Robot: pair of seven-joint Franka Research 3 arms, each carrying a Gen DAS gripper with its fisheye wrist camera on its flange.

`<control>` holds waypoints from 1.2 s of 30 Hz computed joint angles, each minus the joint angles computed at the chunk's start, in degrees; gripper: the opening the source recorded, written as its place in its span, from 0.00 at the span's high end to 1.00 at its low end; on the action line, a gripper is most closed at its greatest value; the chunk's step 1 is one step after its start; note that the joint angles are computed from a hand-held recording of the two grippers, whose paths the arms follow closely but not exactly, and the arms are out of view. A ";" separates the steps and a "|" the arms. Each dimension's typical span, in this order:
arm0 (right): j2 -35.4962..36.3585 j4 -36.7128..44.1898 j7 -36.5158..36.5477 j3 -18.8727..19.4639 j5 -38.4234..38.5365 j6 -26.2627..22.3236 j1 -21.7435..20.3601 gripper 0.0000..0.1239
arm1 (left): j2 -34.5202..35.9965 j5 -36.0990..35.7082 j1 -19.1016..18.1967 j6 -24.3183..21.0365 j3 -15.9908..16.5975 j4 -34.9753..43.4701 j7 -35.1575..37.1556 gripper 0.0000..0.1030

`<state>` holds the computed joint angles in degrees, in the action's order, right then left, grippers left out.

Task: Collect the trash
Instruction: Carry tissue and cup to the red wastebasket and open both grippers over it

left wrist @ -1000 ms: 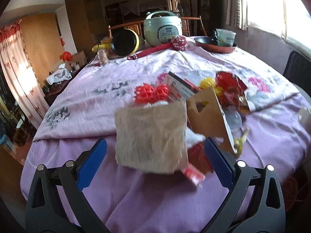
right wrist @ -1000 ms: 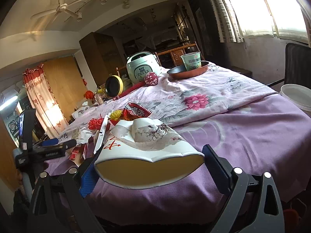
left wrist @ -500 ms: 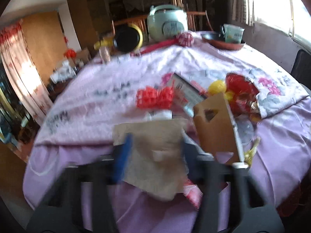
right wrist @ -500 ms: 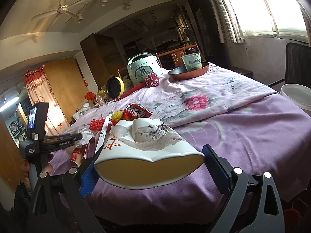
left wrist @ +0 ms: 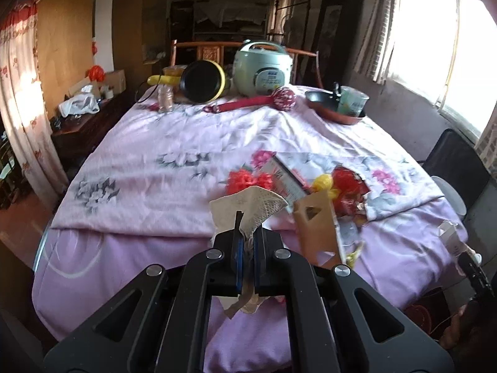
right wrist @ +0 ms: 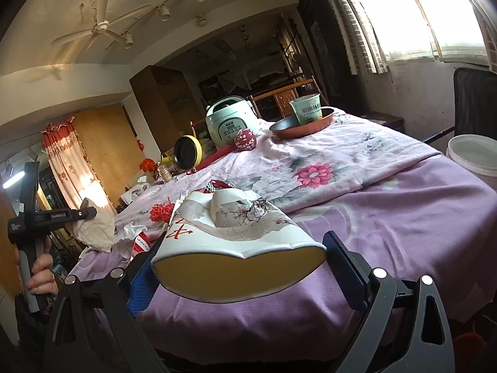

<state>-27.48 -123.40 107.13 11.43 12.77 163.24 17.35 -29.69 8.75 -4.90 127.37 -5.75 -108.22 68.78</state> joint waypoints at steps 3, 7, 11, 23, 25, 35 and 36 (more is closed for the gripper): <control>-1.20 -0.75 0.33 -0.16 0.09 0.49 -0.26 0.24 | 1.02 -1.89 -1.74 -0.95 -0.02 1.73 1.88 0.95; -3.87 -2.96 0.99 -1.02 1.05 0.92 -1.00 0.24 | 2.77 -3.56 -4.31 -0.28 -1.34 4.22 4.56 0.95; -7.19 -5.71 2.56 -1.12 1.14 0.15 -3.37 0.24 | 6.57 -5.59 -7.58 -0.12 -3.46 8.55 7.61 0.95; -30.98 -20.52 10.66 -0.76 -6.49 -14.75 -19.52 0.24 | 24.16 -11.54 -18.63 -0.99 -12.05 23.80 18.58 0.94; -35.83 -23.76 11.85 -1.81 -7.97 -19.58 -22.66 0.24 | 28.59 -10.71 -20.71 -2.06 -14.02 27.41 19.84 0.94; -44.23 -40.14 13.29 -9.34 -6.56 -31.43 -28.34 0.24 | 45.03 -6.42 -30.10 -10.22 -17.19 40.32 20.37 0.94; -43.52 -41.53 13.06 -10.07 -5.85 -31.09 -28.35 0.24 | 47.06 -5.60 -31.16 -11.49 -17.06 42.08 20.17 0.94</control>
